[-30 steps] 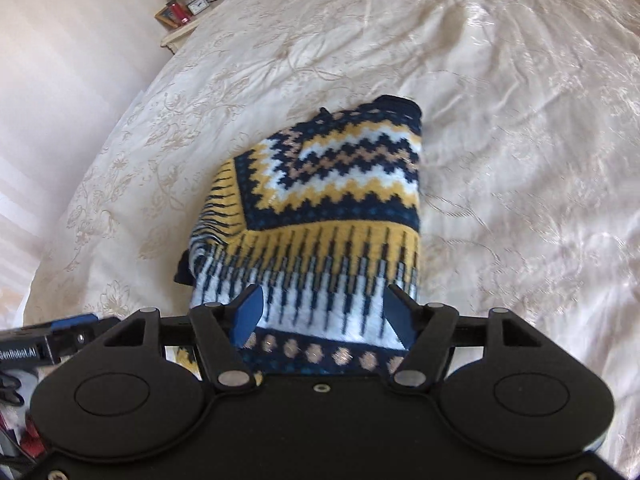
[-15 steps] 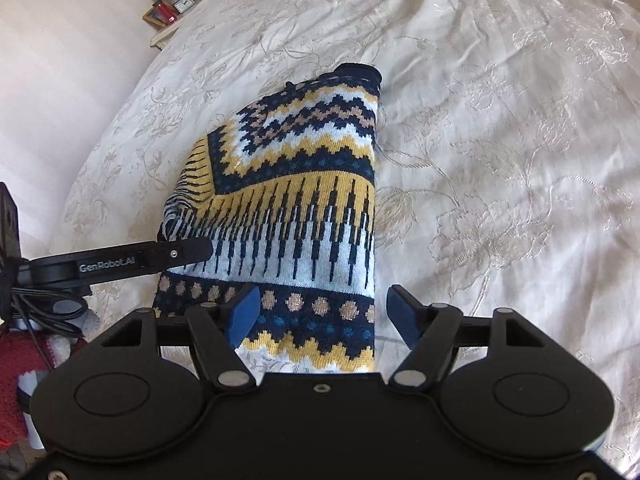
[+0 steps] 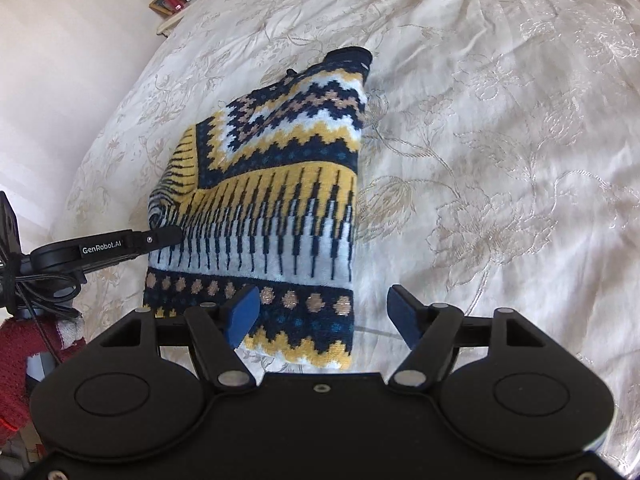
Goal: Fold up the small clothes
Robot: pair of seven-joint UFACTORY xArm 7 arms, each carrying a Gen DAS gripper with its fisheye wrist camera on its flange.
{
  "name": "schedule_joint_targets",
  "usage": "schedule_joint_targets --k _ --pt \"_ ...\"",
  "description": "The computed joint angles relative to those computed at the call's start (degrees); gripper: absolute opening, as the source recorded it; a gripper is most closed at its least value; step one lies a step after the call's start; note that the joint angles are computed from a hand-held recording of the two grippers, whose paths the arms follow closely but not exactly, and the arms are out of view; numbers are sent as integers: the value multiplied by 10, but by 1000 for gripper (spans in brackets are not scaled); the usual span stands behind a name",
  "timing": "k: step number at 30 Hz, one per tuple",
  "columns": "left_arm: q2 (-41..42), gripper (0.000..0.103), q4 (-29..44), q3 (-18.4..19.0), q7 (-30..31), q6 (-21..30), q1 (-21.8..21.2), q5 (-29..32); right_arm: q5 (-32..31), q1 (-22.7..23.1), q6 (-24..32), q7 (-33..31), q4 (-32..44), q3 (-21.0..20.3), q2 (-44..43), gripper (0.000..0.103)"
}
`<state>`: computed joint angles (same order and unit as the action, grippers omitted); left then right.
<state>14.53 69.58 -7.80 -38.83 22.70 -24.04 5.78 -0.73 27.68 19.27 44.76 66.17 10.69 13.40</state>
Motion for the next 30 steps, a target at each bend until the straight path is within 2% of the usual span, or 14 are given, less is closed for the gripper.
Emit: schedule_joint_targets --k 5,8,10,11,12,15,18,22,26,30 --pt "4 9 -4 -1 -2 -5 4 -10 13 -10 13 -33 18 6 12 74" --pt "11 14 -5 -12 8 -12 19 -51 15 -13 23 -50 40 4 27 74" --pt "13 24 -8 -14 14 -13 23 -65 21 -17 25 -62 55 4 38 76" --pt "13 35 -9 -12 16 -9 23 -66 23 -18 26 -69 64 3 45 80" --pt "13 51 -8 -6 9 -4 19 -58 25 -20 25 -77 73 4 51 81" --pt "5 67 -22 -9 16 -2 30 -74 35 -27 30 -99 108 3 78 82" --pt "-3 69 -36 -24 45 -4 47 -117 54 -39 27 -123 143 8 108 88" --pt "-5 70 -35 -37 93 4 58 -155 81 -53 30 -154 190 14 151 88" --pt "10 70 -27 -68 182 -5 82 -248 105 -65 34 -178 229 21 190 88" --pt "46 72 9 -95 261 5 99 -330 143 -88 34 -217 261 46 226 89"
